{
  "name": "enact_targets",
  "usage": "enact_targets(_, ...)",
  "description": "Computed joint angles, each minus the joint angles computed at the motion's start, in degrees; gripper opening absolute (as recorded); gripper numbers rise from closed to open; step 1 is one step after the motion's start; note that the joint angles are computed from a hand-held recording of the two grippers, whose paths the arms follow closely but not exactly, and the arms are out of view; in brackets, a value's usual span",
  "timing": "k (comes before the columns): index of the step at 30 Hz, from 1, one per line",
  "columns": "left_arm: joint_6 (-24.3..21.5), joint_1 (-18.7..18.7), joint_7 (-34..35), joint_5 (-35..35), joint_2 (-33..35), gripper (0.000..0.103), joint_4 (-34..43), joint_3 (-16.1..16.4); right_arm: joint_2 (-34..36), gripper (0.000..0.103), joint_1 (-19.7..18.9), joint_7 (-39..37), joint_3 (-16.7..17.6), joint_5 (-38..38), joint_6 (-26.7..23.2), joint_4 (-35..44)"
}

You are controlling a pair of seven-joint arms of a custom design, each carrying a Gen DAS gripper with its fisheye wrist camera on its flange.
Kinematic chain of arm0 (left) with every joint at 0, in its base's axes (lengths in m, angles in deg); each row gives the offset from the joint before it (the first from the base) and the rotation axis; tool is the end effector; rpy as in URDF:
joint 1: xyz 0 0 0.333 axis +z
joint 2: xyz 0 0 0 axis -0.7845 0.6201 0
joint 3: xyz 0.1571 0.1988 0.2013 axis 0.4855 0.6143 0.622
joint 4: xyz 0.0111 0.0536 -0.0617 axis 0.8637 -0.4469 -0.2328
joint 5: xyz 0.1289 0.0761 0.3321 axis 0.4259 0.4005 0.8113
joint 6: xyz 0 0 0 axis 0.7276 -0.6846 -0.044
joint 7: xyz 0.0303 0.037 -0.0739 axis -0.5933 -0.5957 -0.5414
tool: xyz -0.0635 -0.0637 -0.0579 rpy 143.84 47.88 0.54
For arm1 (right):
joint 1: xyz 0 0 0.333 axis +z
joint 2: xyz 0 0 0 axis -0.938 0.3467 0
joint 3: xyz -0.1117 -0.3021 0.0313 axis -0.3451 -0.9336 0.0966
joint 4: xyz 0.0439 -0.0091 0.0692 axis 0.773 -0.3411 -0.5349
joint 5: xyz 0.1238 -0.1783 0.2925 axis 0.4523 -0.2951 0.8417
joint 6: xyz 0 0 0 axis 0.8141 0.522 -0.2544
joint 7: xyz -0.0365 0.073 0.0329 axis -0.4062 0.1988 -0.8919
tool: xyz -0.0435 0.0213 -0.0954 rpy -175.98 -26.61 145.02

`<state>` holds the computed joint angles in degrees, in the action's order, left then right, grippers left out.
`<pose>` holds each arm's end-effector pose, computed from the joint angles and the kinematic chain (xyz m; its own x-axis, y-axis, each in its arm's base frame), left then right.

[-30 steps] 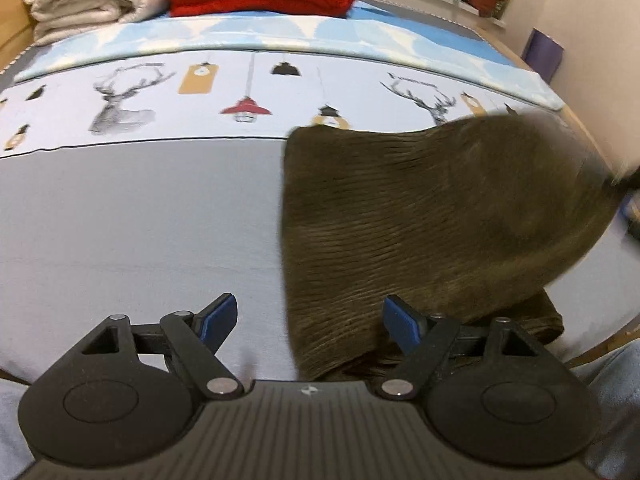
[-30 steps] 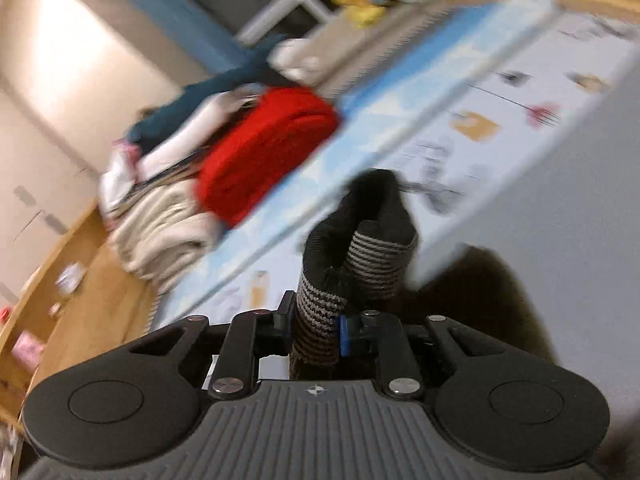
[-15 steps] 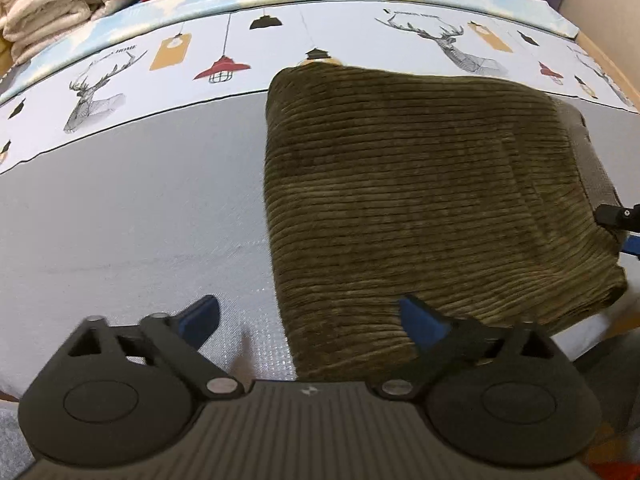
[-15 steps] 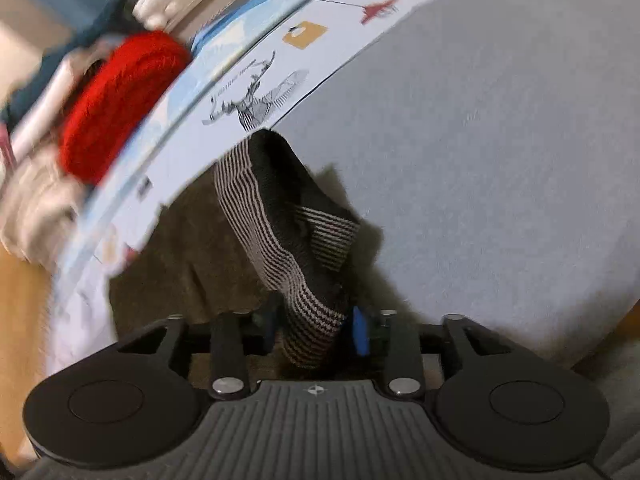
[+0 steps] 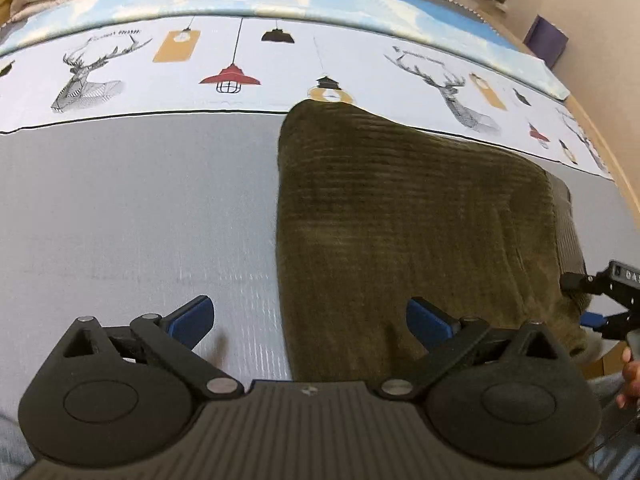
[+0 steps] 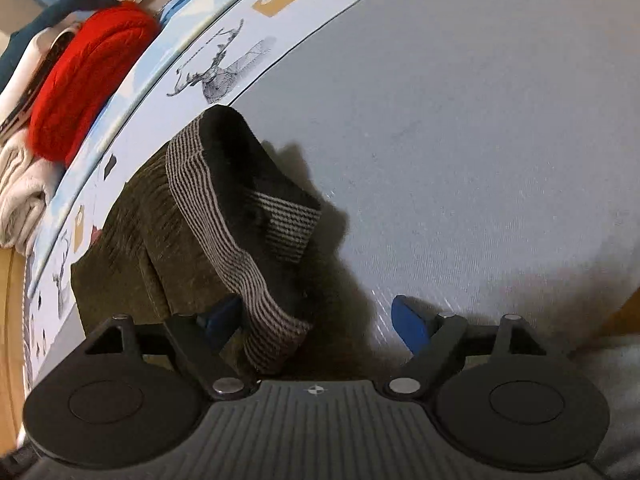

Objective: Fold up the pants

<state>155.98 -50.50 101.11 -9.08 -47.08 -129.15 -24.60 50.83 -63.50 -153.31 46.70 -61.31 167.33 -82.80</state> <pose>0.5744 -0.0667 0.4894 -0.5469 -0.8203 0.1673 -0.7802 0.4270 -0.4571 0.3301 0.1308 0.4480 -0.7439 -0.4356 -0.5068 -0.3706 0.9000 -0.2296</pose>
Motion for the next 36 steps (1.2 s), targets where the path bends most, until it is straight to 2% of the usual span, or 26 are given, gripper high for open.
enact_targets(2, -2.95, -0.43, -3.28, 3.01, 3.26, 0.103, 3.71, -0.13, 2.01, 0.097, -0.32, -0.20, -0.25, -0.13, 3.25, -0.29)
enact_targets(4, -6.35, -1.02, -7.02, 7.00, 6.81, 0.103, 7.30, -0.37, 4.55, 0.103, -0.41, -1.00, -0.47, -0.09, 3.98, 1.25)
enact_targets(6, -10.29, -1.21, -10.74, 9.18, 10.11, 0.103, 10.55, -0.73, 5.92, 0.103, -0.11, -3.17, -0.66, -1.23, 2.86, 2.98)
enact_targets(7, -11.04, -0.46, -11.31, 7.05, 10.65, 0.099, 10.98, -1.21, 6.70, 0.097, 1.09, -6.04, -1.97, -1.52, 4.24, 3.15)
enact_targets(8, -10.70, 0.28, -10.75, 4.58, 10.48, 0.091, 10.63, -1.82, 7.03, 0.074, 0.54, -6.87, -1.27, -2.68, 5.57, 3.24)
enact_targets(9, -12.12, 1.55, -8.26, 0.65, 10.38, 0.061, 10.87, -2.74, 7.09, 0.072, 0.52, -7.19, -1.05, -2.71, 6.70, 3.24)
enact_targets(11, -10.02, 0.69, -8.64, 1.34, 8.82, 0.053, 9.57, -2.84, 6.29, 0.058, 0.15, -6.79, -0.46, -2.22, 6.94, 3.04)
enact_targets(13, -9.31, 0.21, -7.97, 1.72, 8.26, 0.036, 9.58, -2.91, 5.69, 0.053, -0.17, -7.54, 0.08, -2.55, 5.64, 3.58)
enact_targets(14, -9.47, 0.10, -7.96, 1.77, 8.46, 0.034, 10.21, -2.88, 5.84, 0.051, -0.98, -8.81, 1.21, -4.34, 2.99, 5.27)
enact_targets(16, -9.53, 0.04, -7.35, 1.37, 8.85, 0.032, 11.19, -2.98, 6.63, 0.049, -3.39, -9.75, 4.43, -9.88, -1.62, 8.83)
enact_targets(17, -9.46, -0.27, -7.73, 1.77, 9.37, 0.032, 11.98, -3.01, 7.44, 0.048, -4.07, -9.77, 4.97, -12.13, -2.92, 10.38)
enact_targets(22, -10.54, -2.65, -12.79, 5.91, 15.93, 0.032, 21.23, -3.72, 10.56, 0.048, -4.40, -10.86, 0.37, -16.18, -2.11, 12.89)
enact_targets(28, -10.82, -5.70, -17.84, 11.35, 26.32, 0.032, 35.99, -4.99, 19.43, 0.048, -8.27, -10.11, -2.67, -23.49, 2.55, 18.55)
enact_targets(33, -12.67, -7.98, -19.68, 15.68, 33.97, 0.032, 47.70, -5.61, 25.12, 0.048, -9.91, -3.83, -5.45, -32.64, 7.18, 21.84)
enact_targets(36, -12.74, -9.39, -19.84, 17.84, 37.47, 0.032, 52.91, -5.71, 26.90, 0.048, -10.57, 2.96, -6.78, -39.07, 9.10, 22.88)
